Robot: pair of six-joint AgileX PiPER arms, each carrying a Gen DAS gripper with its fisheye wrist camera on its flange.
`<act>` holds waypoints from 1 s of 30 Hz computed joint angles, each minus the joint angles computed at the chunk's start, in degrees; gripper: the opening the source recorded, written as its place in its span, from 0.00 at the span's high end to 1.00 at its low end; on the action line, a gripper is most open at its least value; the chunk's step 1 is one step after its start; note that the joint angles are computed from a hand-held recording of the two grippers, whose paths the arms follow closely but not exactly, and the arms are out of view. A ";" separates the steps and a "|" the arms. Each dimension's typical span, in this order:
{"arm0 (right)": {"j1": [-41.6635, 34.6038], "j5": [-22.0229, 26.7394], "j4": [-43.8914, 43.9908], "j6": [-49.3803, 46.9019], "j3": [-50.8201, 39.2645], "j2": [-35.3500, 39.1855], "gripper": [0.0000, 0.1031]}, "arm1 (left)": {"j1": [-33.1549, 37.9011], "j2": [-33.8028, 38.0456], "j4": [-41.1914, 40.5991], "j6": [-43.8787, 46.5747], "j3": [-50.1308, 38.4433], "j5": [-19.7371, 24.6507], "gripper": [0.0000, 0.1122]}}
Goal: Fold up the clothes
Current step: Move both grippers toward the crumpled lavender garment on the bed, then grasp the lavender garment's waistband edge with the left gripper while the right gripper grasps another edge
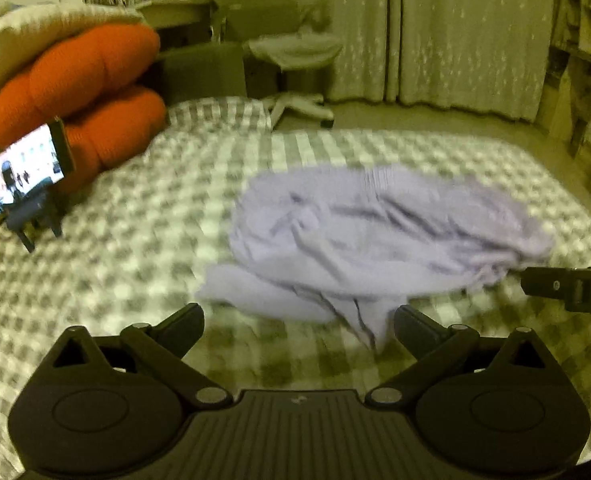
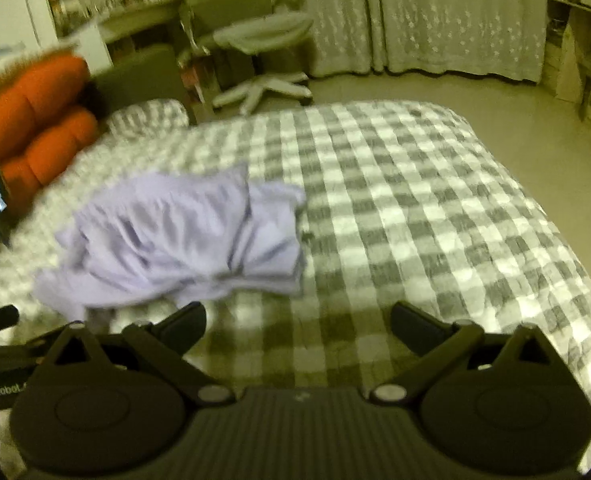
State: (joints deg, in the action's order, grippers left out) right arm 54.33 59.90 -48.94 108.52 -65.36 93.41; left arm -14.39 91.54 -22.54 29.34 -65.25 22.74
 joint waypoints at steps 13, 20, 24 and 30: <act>-14.41 -17.06 8.73 -22.81 -3.47 -2.92 0.41 | 7.27 14.70 -7.80 -0.27 -22.91 14.54 0.09; -24.82 -23.95 27.50 -45.37 -8.24 1.32 0.54 | 7.48 22.85 -7.57 -4.76 -31.34 18.12 0.11; -26.39 -25.66 29.13 -50.17 -9.15 1.58 0.86 | 7.95 23.13 -12.48 -0.51 -31.07 16.93 0.11; -22.28 -25.05 16.70 -41.95 -6.69 -4.21 0.88 | 8.67 24.88 -20.58 5.79 -33.44 18.40 0.12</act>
